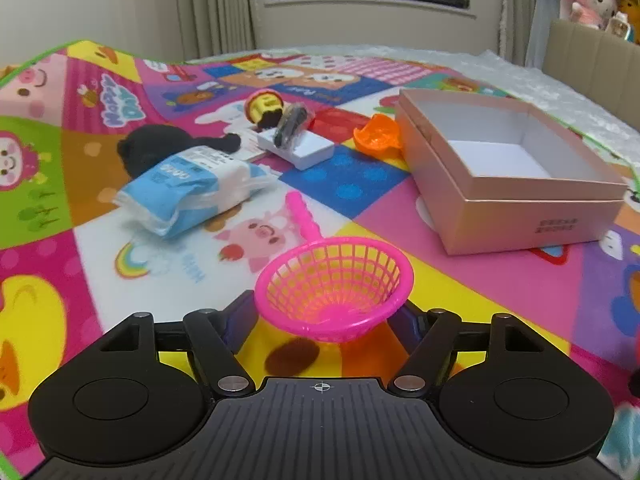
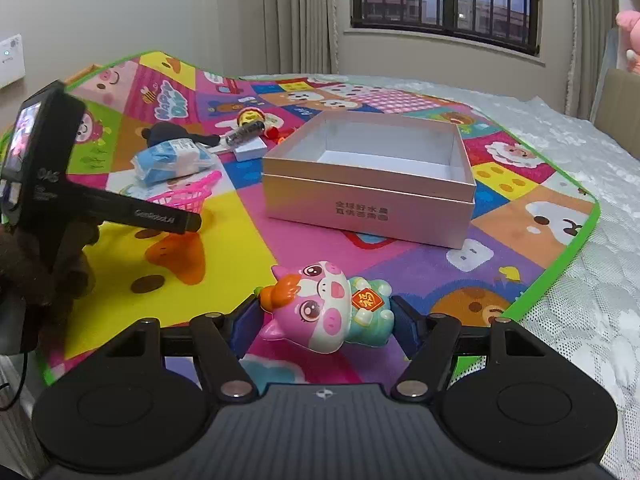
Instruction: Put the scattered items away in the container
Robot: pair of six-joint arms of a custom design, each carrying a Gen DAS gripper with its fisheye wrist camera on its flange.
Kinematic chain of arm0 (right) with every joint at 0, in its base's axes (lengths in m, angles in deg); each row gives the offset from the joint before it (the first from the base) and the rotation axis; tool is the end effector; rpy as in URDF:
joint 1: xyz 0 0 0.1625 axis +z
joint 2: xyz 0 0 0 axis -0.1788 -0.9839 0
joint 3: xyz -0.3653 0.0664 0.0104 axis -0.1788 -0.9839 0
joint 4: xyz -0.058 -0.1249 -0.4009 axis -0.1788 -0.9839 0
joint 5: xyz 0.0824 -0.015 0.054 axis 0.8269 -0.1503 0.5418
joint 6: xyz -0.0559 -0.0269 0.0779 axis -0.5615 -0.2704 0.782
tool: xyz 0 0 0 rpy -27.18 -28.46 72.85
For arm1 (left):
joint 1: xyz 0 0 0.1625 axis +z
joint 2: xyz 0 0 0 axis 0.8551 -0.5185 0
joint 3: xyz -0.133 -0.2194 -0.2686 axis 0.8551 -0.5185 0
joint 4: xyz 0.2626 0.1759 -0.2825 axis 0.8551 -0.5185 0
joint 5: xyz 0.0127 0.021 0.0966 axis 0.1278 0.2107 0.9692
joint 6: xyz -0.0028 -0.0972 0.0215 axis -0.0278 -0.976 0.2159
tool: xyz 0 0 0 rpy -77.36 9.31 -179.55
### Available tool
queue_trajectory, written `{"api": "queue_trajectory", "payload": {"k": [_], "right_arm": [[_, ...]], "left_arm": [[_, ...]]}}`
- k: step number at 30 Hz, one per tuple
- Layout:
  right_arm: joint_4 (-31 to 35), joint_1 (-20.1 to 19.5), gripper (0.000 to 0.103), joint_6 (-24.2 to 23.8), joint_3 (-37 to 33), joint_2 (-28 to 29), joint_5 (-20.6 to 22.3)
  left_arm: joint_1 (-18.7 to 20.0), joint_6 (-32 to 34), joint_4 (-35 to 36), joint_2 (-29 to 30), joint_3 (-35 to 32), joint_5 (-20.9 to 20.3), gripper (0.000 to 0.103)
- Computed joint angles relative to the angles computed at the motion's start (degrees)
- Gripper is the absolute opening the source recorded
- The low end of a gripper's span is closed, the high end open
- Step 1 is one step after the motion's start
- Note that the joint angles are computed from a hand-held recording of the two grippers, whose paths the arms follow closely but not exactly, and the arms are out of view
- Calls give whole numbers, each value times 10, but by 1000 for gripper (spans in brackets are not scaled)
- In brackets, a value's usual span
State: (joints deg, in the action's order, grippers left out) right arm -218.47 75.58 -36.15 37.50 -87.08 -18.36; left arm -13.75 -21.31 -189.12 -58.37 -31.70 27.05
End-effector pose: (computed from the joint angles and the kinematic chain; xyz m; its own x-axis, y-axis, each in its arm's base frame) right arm -0.0726 -0.4893 0.3255 -0.7107 -0.2230 0.6672 -0.6394 0.6003 -0.4805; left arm -0.3844 -0.6900 -0.0577 -0.6815 0.1087 -0.7237 0.5938 0.6602 -0.4600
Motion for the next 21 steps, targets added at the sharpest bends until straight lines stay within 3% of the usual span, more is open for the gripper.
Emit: {"api": "queue_trajectory", "payload": {"k": [3, 4, 7, 13, 15, 17, 21], "right_arm": [[-1, -10, 68, -13, 19, -22, 20], [0, -14, 68, -17, 23, -29, 25], [-6, -23, 68, -30, 33, -40, 30], [-26, -39, 68, -40, 31, -35, 27], [-36, -40, 68, -36, 27, -26, 20], [-41, -41, 68, -34, 24, -18, 16], [-40, -39, 68, -40, 23, -7, 14]], "left_arm": [[-17, 38, -71, -34, 72, -21, 75], [-24, 54, -95, -46, 99, -34, 66], [-39, 80, -135, -71, 153, -76, 66], [-48, 110, -143, -56, 150, -84, 66], [-45, 92, -113, -55, 145, -85, 78], [-44, 82, -112, -59, 152, -94, 100], [-46, 97, -102, -50, 133, -92, 100]]}}
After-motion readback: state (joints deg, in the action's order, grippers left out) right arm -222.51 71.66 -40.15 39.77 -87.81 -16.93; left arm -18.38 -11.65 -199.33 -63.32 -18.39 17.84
